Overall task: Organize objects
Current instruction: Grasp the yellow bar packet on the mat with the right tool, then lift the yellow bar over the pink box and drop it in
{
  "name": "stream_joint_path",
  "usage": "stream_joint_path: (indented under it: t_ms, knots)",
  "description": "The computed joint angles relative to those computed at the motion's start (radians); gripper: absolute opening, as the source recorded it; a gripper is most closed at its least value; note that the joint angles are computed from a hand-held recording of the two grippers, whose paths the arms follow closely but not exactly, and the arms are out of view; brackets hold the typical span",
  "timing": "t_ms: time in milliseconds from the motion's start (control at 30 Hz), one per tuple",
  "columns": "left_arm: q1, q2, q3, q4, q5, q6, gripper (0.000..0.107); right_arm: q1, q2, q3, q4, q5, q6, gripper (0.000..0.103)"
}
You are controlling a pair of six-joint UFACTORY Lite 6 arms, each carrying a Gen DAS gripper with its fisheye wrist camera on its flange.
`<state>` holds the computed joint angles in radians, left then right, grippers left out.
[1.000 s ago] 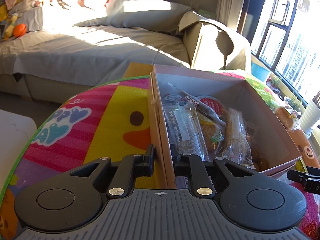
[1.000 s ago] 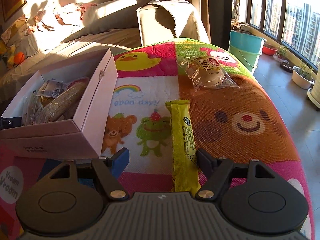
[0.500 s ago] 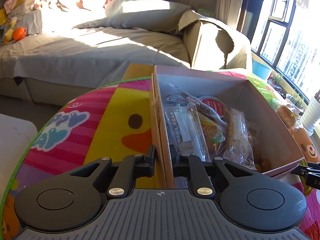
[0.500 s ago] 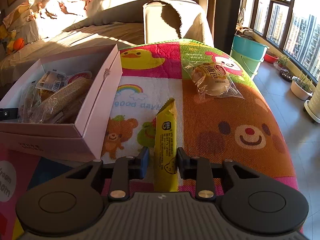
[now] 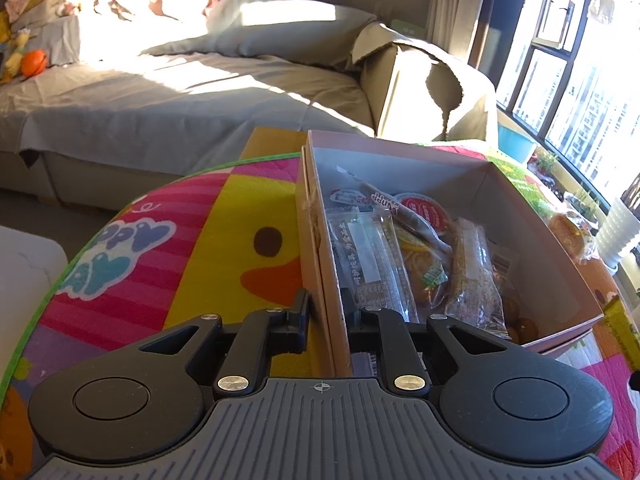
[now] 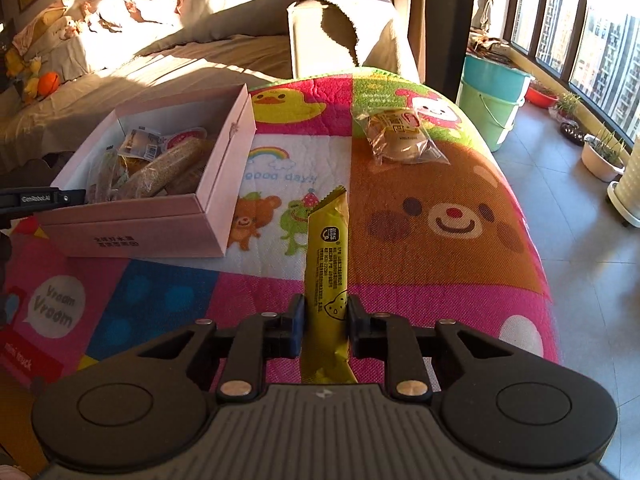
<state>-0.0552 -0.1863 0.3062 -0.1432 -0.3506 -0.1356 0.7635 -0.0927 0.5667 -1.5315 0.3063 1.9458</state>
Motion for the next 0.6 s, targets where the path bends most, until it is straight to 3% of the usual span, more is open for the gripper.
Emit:
stream_joint_path:
  t_ms: [133,300,433,600]
  knots:
    - [0.007,-0.002,-0.004,0.032,-0.003,-0.033,0.018,0.075,-0.172,0.007,0.203,0.08,-0.215,0.021]
    - [0.017,-0.002,-0.004,0.069,-0.004,-0.07,0.019,0.167,-0.266,0.11,0.186,0.163,-0.246,0.021]
    - [0.019,-0.001,-0.004,0.081,-0.006,-0.082,0.019,0.174,-0.185,0.22,0.014,0.104,-0.086,0.021]
    - [0.021,0.001,-0.003,0.086,-0.007,-0.085,0.019,0.134,0.086,0.427,-0.123,0.001,0.039,0.021]
